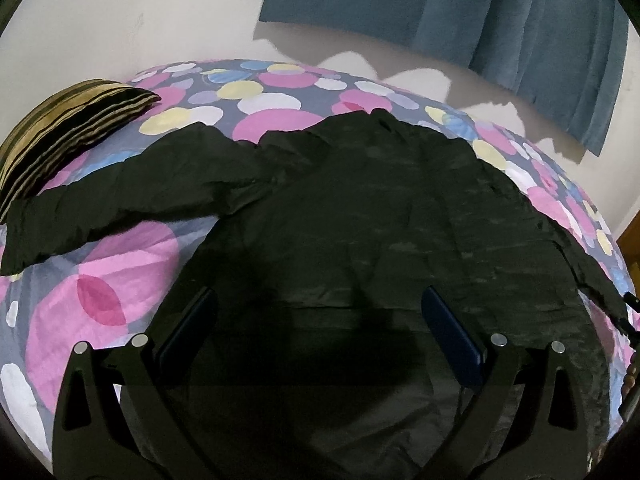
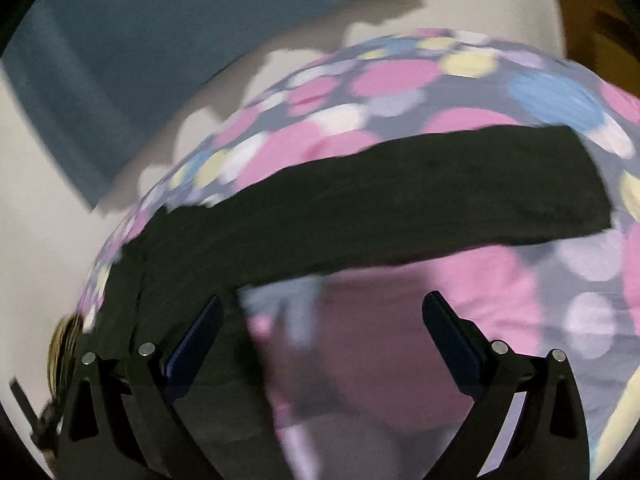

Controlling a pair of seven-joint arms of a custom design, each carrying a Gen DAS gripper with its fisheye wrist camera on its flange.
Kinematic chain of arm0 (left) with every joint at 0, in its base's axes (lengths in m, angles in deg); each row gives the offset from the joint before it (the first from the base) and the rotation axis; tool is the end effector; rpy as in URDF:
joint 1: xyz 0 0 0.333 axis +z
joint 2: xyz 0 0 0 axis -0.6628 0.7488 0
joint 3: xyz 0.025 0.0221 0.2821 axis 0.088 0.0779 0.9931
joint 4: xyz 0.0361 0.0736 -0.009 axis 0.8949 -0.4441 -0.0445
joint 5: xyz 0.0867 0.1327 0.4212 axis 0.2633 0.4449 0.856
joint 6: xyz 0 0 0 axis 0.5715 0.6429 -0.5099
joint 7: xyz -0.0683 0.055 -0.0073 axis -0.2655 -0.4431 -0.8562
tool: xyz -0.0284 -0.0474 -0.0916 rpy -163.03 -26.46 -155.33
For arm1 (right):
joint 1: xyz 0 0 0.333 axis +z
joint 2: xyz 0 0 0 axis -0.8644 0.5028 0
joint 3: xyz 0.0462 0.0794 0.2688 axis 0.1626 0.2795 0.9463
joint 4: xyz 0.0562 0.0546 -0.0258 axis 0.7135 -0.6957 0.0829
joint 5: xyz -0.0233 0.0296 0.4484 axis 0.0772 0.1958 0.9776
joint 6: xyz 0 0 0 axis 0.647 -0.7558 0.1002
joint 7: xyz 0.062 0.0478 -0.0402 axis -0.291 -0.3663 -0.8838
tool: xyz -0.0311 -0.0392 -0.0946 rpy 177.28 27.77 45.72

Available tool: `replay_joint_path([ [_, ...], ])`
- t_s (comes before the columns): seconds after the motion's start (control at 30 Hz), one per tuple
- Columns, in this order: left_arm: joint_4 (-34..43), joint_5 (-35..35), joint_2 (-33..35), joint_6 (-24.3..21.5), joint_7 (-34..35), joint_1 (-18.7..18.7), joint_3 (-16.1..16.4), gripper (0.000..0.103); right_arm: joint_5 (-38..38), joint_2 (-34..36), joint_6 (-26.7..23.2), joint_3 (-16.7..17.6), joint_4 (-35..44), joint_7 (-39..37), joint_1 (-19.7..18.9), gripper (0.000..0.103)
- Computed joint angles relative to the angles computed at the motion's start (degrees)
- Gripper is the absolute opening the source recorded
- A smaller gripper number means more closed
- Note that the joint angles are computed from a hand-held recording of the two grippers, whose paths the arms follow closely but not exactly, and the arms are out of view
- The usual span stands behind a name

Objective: Fold large clothes
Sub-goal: 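Grasp the black jacket sleeve with the right tool and lift it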

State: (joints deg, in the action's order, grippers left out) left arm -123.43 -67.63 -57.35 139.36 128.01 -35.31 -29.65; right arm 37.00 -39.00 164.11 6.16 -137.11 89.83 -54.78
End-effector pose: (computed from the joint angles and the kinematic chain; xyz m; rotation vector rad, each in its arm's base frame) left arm 0.4207 -0.0132 0.5764 -2.1231 1.3269 -0.6736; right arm 0.5567 -0.0490 0.5189 -1.3848 1.9118 -0.2099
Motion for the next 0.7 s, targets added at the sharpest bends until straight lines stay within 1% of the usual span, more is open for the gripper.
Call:
replay_joint_path([
  [0.03, 0.0, 0.1, 0.1, 0.0, 0.0, 0.1, 0.0, 0.101, 0.4, 0.5, 0.1, -0.5, 0.0, 1.2, -0.7, 0.099],
  [0.13, -0.1, 0.3, 0.7, 0.1, -0.2, 0.4, 0.0, 0.101, 5.5, 2.6, -0.2, -2.9, 0.6, 1.8, -1.3, 0.099],
  [0.23, -0.1, 0.2, 1.1, 0.1, -0.4, 0.5, 0.1, 0.101, 8.1, 4.6, -0.1, -3.1, 1.5, 2.6, -2.5, 0.099],
  [0.3, -0.2, 0.1, 1.4, 0.0, -0.5, 0.4, 0.2, 0.101, 10.5, 6.0, 2.1, -2.9, 2.1, 2.1, -2.9, 0.099],
  [0.37, -0.2, 0.1, 1.5, -0.2, -0.6, 0.4, 0.2, 0.101, 11.8, 7.2, 5.6, -2.3, 2.6, 3.1, -3.5, 0.099],
  [0.5, -0.3, 0.2, 1.7, -0.3, -0.8, 0.6, 0.2, 0.101, 18.7, 9.3, 10.0, -2.6, 3.6, 3.6, -3.8, 0.098],
  [0.63, -0.4, 0.2, 1.6, -0.4, -0.8, 0.5, 0.3, 0.101, 19.6, 10.7, 14.2, -1.8, 4.2, 5.8, -4.8, 0.097],
  [0.7, -0.5, 0.0, 1.7, -0.5, -0.7, 0.4, 0.4, 0.101, 17.8, 11.2, 16.8, -0.9, 4.1, 8.5, -5.4, 0.097],
])
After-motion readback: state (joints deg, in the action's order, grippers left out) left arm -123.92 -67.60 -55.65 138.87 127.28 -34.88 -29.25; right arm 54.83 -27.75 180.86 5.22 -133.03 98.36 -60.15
